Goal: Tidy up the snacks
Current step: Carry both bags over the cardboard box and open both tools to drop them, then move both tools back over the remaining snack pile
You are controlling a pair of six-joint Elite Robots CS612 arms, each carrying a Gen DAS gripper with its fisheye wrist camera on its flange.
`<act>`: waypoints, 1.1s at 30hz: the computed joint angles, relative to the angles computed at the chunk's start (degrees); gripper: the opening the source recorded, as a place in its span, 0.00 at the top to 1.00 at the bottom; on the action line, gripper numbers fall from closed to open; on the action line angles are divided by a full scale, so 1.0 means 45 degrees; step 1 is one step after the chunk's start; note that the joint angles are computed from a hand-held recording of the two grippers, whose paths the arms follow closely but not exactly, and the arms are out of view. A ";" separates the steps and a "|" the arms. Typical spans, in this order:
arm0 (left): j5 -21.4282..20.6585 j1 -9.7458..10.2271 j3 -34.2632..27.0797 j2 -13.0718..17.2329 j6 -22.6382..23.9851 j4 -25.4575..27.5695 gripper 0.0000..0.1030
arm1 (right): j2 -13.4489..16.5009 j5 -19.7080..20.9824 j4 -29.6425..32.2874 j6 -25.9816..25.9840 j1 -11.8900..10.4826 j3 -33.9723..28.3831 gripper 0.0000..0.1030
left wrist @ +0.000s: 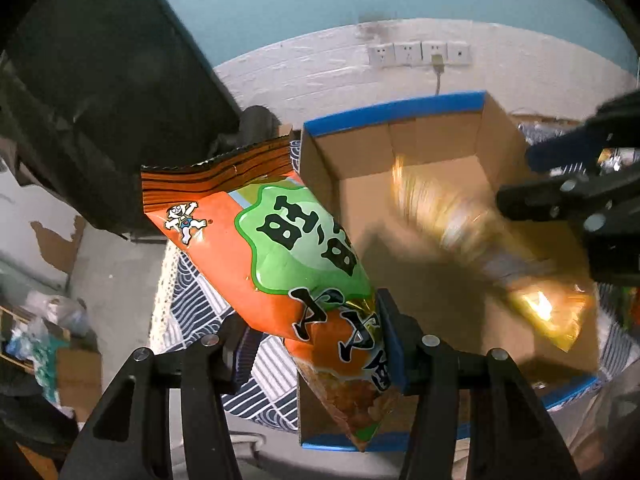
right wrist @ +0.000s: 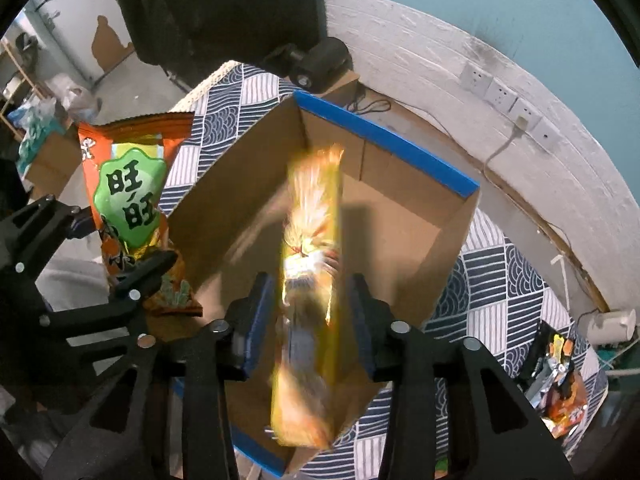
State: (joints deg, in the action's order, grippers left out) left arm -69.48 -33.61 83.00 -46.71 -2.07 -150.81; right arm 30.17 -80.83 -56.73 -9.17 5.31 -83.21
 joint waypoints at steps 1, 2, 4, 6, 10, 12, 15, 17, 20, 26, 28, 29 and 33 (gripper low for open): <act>0.0188 -0.0046 0.0018 0.0000 0.0100 0.0011 0.46 | 0.0001 -0.0048 -0.0027 0.0024 -0.0007 -0.0019 0.53; 0.0346 -0.0085 0.0008 0.0006 0.0176 0.0049 0.44 | 0.0012 -0.0090 -0.0059 0.0065 -0.0012 -0.0037 0.52; 0.0612 -0.0166 0.0026 0.0006 0.0289 -0.0035 0.37 | 0.0019 -0.0117 -0.0068 0.0172 -0.0052 -0.0099 0.47; 0.0630 -0.0210 0.0143 -0.0059 0.0380 -0.0365 0.34 | 0.0045 -0.0211 -0.0111 0.0246 -0.0080 -0.0202 0.44; 0.0615 -0.0230 0.0212 -0.0082 0.0583 -0.0931 0.25 | 0.0131 -0.0438 -0.0094 0.0324 -0.0165 -0.0476 0.39; 0.0654 -0.0280 0.0223 -0.0082 0.0625 -0.0959 0.25 | 0.0186 -0.0497 -0.0012 0.0351 -0.0253 -0.0654 0.39; 0.0545 -0.0337 0.0232 -0.0104 0.0664 -0.0923 0.25 | 0.0283 -0.0619 0.0082 0.0404 -0.0392 -0.0936 0.39; 0.0446 -0.0389 0.0223 -0.0130 0.0643 -0.0882 0.25 | 0.0351 -0.0613 0.0197 0.0476 -0.0517 -0.1149 0.39; 0.0219 -0.0485 0.0048 -0.0083 0.0569 -0.0741 0.25 | 0.0462 -0.0691 0.0367 0.0624 -0.0715 -0.1472 0.39; 0.0010 -0.0798 -0.0130 -0.0050 0.0854 -0.0934 0.25 | 0.0706 -0.0986 0.0653 0.0670 -0.1015 -0.2102 0.39; -0.0115 -0.0903 -0.0197 -0.0028 0.0957 -0.0899 0.25 | 0.0791 -0.1082 0.0758 0.0651 -0.1114 -0.2320 0.39; -0.0157 -0.0952 -0.0207 -0.0020 0.0976 -0.0899 0.25 | 0.0832 -0.1128 0.0808 0.0651 -0.1155 -0.2427 0.39; -0.0250 -0.1174 -0.0286 0.0032 0.1241 -0.0819 0.25 | 0.1076 -0.1303 0.1104 0.0698 -0.1408 -0.2982 0.39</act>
State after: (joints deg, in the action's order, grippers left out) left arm -70.60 -38.89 81.71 -46.57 3.51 -154.50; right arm 35.01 -86.70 -51.76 -6.03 -1.03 -96.63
